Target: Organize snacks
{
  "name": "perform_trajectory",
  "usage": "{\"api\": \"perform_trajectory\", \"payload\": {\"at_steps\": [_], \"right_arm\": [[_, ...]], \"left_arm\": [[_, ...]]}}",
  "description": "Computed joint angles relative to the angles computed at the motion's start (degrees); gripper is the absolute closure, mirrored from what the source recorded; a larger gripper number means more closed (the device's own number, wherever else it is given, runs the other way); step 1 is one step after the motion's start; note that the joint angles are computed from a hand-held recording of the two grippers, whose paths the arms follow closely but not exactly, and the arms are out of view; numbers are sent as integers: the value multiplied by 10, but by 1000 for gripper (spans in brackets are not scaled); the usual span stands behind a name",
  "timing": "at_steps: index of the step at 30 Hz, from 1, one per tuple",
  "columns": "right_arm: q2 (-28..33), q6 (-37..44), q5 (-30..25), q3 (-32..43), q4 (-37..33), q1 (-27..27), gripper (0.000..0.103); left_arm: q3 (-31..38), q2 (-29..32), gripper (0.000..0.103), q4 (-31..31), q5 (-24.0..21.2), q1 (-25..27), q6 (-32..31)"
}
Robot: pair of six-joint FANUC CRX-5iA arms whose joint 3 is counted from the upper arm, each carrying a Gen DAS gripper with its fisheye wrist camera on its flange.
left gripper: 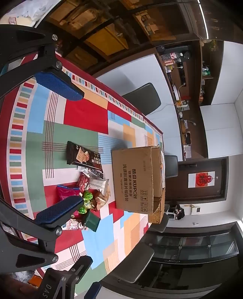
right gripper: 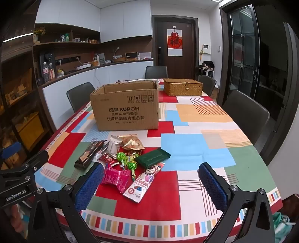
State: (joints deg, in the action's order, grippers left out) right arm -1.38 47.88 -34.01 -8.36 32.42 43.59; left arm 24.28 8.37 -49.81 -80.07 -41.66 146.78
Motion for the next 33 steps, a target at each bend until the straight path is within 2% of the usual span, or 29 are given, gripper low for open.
{"api": "perform_trajectory", "payload": {"at_steps": [9,33], "right_arm": [[-1,2,5,-2,-2,0,0],[-5,-5,4,-6,8,1,0]], "left_arm": [[-10,-14,0,-9,-7,-12,9],[-6,-6,0,-12,-1,-11,16]]}}
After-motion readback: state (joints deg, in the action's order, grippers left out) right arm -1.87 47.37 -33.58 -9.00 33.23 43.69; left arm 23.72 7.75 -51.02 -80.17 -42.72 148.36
